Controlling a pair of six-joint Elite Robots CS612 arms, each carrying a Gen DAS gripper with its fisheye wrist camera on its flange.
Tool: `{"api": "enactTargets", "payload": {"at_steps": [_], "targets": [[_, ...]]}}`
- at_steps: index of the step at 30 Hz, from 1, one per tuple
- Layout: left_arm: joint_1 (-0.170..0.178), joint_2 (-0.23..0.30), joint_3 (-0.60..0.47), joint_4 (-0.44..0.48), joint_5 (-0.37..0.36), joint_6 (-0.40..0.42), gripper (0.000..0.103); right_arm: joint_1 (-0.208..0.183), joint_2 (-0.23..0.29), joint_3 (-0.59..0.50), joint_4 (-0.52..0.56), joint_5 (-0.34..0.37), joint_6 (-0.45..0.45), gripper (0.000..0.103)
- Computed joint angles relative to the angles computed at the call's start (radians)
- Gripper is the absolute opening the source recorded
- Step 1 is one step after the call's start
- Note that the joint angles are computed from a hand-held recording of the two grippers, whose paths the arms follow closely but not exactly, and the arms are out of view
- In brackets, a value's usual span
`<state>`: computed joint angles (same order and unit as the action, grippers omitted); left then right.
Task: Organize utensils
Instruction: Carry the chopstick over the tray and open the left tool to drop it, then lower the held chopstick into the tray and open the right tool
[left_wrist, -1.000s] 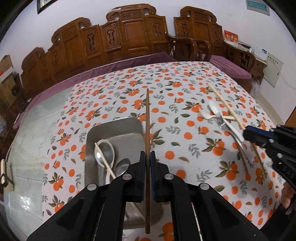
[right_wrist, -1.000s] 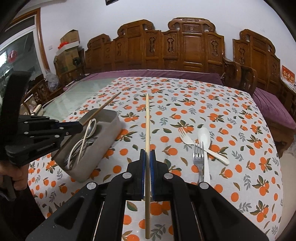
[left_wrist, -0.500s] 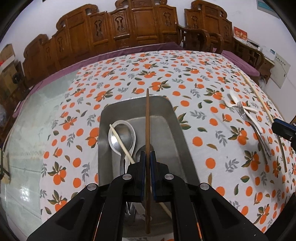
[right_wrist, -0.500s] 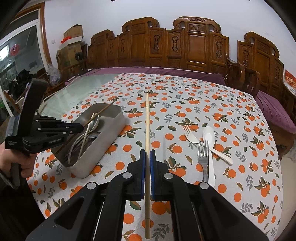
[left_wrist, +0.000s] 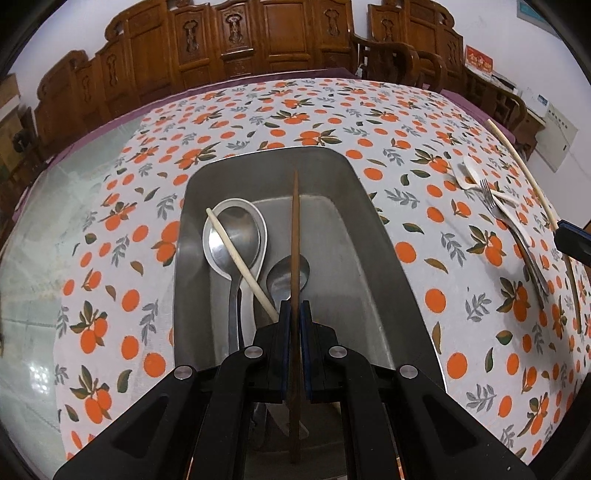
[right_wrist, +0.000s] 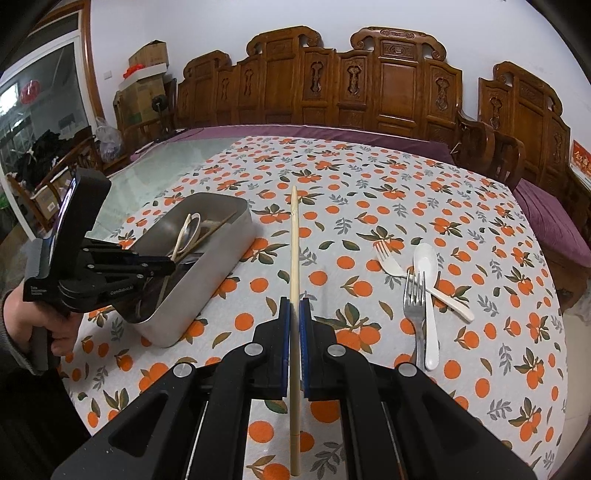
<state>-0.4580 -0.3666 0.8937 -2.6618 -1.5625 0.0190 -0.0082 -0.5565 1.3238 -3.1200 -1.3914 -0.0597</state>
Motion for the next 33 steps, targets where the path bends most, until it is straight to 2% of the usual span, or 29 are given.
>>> {"api": "enactTargets", "payload": {"at_steps": [6,8,14,18,20,22,23,24,27,29,33], "targets": [[0.006,-0.014,0.031,-0.068,-0.007,-0.012,0.007,0.007,0.000,-0.006,0.019,-0.005,0.006,0.006],[0.006,-0.022,0.044,-0.098,-0.011,-0.010,0.016,0.012,0.001,-0.014,0.027,-0.011,0.005,0.006],[0.011,-0.044,0.077,-0.187,-0.008,-0.001,0.033,0.026,0.008,-0.044,0.037,-0.007,0.013,0.006],[0.020,-0.052,0.085,-0.213,-0.017,-0.009,0.038,0.038,0.018,-0.073,0.048,0.001,0.015,0.006],[0.024,-0.056,0.092,-0.239,-0.007,-0.015,0.053,0.044,0.024,-0.089,0.056,0.006,0.015,0.006],[0.028,-0.058,0.093,-0.248,-0.004,-0.024,0.059,0.051,0.032,-0.107,0.064,0.012,0.019,0.006],[0.031,-0.058,0.091,-0.252,0.001,-0.033,0.069,0.053,0.035,-0.115,0.068,0.014,0.020,0.006],[0.032,-0.059,0.092,-0.257,0.006,-0.038,0.073,0.056,0.039,-0.124,0.074,0.018,0.023,0.006],[0.039,-0.061,0.090,-0.266,0.027,-0.053,0.078,0.063,0.048,-0.147,0.084,0.026,0.029,0.006],[0.044,-0.062,0.092,-0.275,0.027,-0.061,0.087,0.068,0.054,-0.162,0.092,0.033,0.033,0.006],[0.057,-0.067,0.096,-0.294,0.018,-0.086,0.093,0.078,0.069,-0.195,0.107,0.046,0.049,0.006]]}}
